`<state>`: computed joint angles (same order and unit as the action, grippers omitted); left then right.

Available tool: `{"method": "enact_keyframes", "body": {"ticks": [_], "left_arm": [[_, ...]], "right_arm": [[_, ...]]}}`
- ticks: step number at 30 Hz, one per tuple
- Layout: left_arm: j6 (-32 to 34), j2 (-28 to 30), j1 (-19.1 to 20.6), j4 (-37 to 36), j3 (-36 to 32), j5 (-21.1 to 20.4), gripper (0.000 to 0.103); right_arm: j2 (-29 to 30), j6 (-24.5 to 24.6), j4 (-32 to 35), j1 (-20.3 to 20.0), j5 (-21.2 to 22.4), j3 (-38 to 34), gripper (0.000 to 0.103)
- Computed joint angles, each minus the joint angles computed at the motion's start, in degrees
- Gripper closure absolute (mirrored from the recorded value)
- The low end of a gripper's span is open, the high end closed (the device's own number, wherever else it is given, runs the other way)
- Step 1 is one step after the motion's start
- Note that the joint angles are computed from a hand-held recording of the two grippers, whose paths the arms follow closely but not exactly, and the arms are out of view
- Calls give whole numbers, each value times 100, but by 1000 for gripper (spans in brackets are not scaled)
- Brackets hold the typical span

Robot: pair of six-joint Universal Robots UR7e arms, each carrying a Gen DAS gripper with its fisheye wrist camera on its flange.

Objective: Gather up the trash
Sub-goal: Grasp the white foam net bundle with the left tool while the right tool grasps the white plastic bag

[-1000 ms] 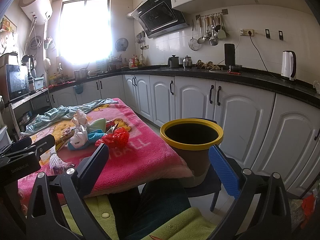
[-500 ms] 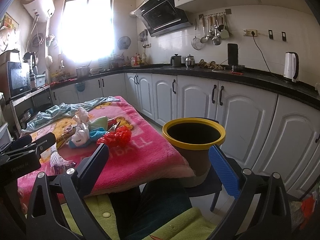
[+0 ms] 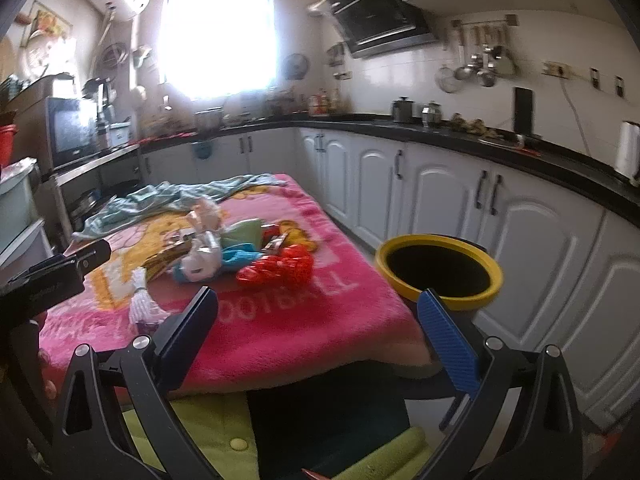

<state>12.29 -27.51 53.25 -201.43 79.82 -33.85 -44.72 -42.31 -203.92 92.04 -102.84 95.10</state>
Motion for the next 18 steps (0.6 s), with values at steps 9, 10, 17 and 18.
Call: {"method": "enact_keyframes", "body": {"ticks": [9, 10, 17, 18], "left_arm": [[-524, -233, 149, 32, 98, 780, 10], [-633, -279, 171, 124, 129, 835, 10], [-2002, -670, 469, 1747, 263, 891, 10], [-2234, -726, 517, 2059, 270, 829, 10]], "right_arm": [[301, -344, 1356, 187, 427, -718, 6], [375, -407, 1549, 217, 459, -870, 6], [1013, -394, 3231, 371, 484, -2236, 6], [1140, -464, 3406, 390, 494, -2462, 6]]}}
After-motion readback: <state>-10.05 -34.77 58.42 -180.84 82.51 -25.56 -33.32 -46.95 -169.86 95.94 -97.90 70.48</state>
